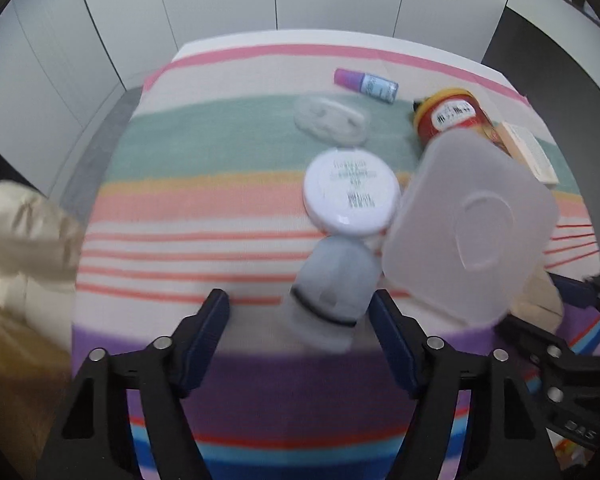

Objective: Organize objects
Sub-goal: 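Grasp the beige puff with the right tool while the left tool grasps the small white bottle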

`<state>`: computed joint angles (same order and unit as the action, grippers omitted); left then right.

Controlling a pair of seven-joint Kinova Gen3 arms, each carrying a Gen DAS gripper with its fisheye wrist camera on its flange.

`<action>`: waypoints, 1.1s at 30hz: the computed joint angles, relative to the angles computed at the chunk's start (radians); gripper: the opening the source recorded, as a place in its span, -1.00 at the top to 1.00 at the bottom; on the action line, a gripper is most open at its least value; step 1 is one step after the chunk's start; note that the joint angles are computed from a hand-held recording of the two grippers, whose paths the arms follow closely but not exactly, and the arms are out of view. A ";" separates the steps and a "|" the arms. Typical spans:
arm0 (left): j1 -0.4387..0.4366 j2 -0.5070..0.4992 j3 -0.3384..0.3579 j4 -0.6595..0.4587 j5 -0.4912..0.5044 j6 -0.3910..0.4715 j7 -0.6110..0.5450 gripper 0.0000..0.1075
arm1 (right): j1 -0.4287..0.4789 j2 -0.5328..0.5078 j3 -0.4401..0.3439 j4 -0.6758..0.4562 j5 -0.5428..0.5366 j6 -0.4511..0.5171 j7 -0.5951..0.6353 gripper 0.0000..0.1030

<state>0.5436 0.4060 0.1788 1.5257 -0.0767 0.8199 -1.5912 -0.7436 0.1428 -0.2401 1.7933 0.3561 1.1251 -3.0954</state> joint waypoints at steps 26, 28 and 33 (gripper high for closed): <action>-0.053 -0.201 0.025 -0.057 0.131 0.295 0.089 0.33 | -0.092 -0.097 -0.120 -0.212 0.078 0.370 -0.097 -0.14; -0.066 -0.233 0.029 -0.058 0.146 0.302 0.094 0.33 | -0.114 -0.091 -0.127 -0.249 0.088 0.417 -0.101 -0.14; -0.095 -0.330 0.039 -0.032 0.190 0.298 0.072 0.33 | -0.167 -0.085 -0.142 -0.339 0.121 0.524 -0.117 -0.14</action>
